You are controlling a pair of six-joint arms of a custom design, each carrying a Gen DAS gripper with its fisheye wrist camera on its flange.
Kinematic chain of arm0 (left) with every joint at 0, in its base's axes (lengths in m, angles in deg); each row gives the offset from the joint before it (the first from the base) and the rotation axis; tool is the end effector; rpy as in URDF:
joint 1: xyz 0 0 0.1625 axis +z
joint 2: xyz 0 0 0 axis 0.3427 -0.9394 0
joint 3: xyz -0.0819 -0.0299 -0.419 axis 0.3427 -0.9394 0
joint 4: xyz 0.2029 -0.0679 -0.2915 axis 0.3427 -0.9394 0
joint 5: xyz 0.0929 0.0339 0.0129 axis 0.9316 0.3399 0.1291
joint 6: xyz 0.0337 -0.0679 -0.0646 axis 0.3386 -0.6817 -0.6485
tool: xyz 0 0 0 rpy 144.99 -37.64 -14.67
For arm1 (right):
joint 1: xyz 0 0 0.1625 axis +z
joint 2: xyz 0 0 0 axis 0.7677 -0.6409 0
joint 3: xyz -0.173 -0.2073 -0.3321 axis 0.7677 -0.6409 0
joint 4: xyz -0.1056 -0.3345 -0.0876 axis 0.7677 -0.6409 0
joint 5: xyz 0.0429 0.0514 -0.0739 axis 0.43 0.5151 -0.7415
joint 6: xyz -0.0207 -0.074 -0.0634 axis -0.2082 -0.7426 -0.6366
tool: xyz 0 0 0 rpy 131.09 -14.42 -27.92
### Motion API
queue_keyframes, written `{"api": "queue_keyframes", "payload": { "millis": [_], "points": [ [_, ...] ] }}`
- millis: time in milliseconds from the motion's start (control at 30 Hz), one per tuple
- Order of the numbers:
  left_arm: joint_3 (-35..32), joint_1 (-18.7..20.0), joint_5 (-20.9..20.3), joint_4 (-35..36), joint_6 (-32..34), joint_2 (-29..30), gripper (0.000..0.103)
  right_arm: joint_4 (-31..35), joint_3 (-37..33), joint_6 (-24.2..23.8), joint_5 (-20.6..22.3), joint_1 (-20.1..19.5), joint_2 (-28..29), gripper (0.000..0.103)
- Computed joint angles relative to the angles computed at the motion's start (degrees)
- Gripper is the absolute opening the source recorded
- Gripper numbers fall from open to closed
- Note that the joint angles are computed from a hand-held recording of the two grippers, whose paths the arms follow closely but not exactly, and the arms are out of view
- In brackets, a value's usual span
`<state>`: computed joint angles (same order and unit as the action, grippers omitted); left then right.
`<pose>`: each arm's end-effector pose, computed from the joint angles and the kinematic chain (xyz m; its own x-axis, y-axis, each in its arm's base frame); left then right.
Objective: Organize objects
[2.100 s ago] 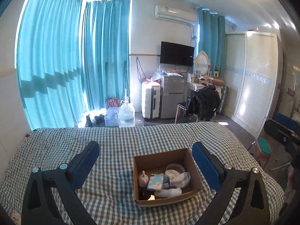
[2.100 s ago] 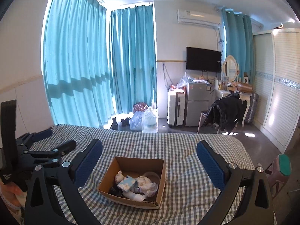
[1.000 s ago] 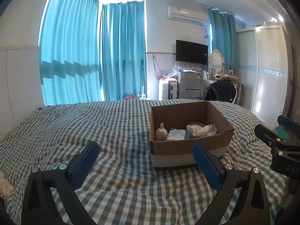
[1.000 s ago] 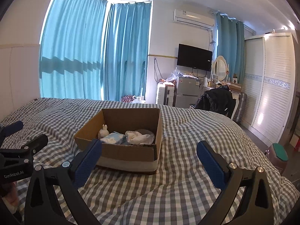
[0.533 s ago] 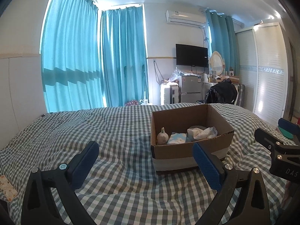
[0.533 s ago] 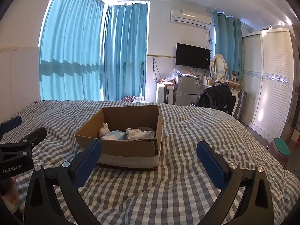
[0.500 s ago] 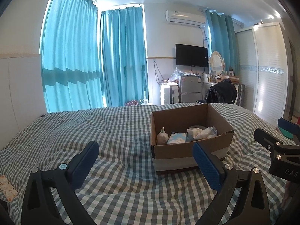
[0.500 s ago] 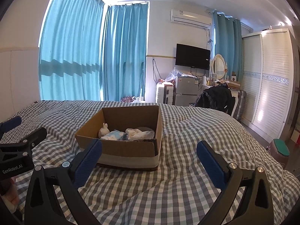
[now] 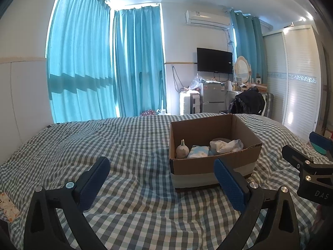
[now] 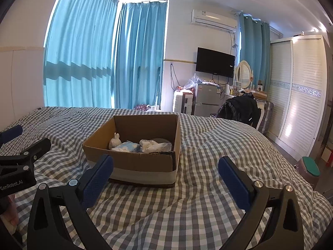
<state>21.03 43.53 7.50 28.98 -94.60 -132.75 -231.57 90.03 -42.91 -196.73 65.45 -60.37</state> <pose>-0.1008 -0.6511 0.3481 -0.6715 -0.0463 -0.7395 0.6886 0.3294 -0.6460 0.4019 -0.6632 0.0617 -0.6473 -0.0980 0.7559 -0.7387 0.3251 -0.5904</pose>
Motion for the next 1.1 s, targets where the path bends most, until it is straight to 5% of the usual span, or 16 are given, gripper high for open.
{"api": "queue_keyframes", "payload": {
  "millis": [1100],
  "points": [
    [2.25,-0.05,0.18,-1.99,1.33,-0.78,0.103,0.28,-0.18,-0.24,-0.82,-0.04,0.19,0.101]
  ]
}}
